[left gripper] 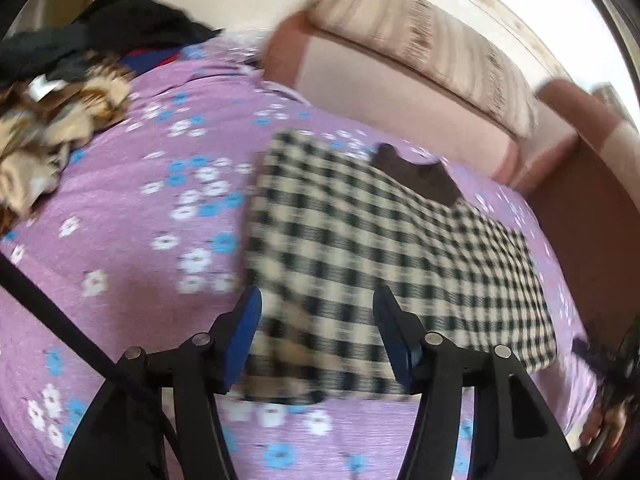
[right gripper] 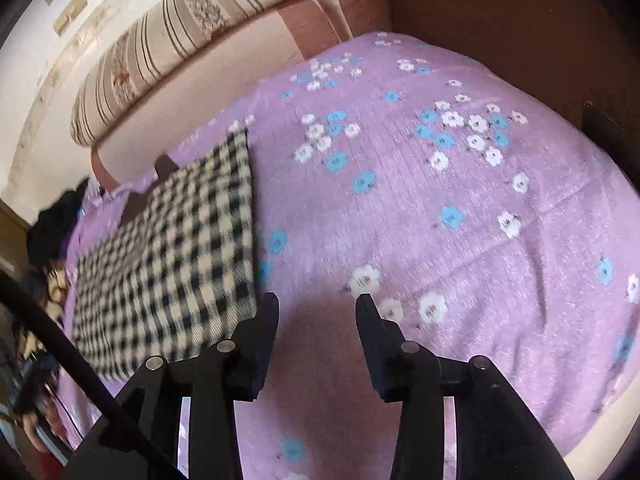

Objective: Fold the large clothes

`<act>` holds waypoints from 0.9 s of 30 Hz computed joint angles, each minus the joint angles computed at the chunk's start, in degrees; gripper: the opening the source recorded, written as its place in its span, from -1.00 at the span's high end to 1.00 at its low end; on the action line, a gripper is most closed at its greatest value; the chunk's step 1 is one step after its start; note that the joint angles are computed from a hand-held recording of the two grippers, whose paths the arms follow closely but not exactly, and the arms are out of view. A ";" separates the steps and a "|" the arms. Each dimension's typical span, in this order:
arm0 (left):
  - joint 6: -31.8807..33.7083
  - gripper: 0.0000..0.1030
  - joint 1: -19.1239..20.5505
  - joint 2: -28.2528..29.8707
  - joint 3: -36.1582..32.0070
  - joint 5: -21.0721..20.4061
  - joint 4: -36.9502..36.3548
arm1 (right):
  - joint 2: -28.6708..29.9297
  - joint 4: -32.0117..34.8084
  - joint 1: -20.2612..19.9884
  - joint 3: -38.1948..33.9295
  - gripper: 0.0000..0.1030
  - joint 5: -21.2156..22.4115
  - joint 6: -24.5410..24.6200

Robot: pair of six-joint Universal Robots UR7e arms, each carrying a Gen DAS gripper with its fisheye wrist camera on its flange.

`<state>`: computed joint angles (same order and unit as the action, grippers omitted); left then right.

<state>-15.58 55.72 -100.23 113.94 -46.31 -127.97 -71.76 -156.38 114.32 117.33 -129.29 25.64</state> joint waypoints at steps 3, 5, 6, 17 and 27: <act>-0.11 -0.19 -0.97 1.87 0.82 -1.83 -0.22 | 3.10 -5.79 1.50 -0.92 0.01 -3.09 -2.41; -0.10 -0.21 -1.12 3.58 0.95 -3.23 -0.17 | 5.81 -8.22 2.52 -2.21 -0.22 -5.74 -3.95; 0.00 -0.21 -1.19 4.38 0.98 -3.34 0.03 | 6.62 -8.53 2.83 -2.73 -0.22 -6.20 -4.59; 4.28 -0.22 -0.78 11.43 2.11 -1.45 -2.97 | 18.34 -12.76 5.93 -11.34 -0.13 -4.47 -22.09; 11.19 -0.32 -0.87 12.41 3.79 1.71 -5.71 | 22.43 0.09 3.45 -15.08 -0.11 -0.04 -19.54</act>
<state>-4.39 54.85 -87.82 117.73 -44.59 -133.68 -49.32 -156.29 117.78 102.25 -129.34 6.10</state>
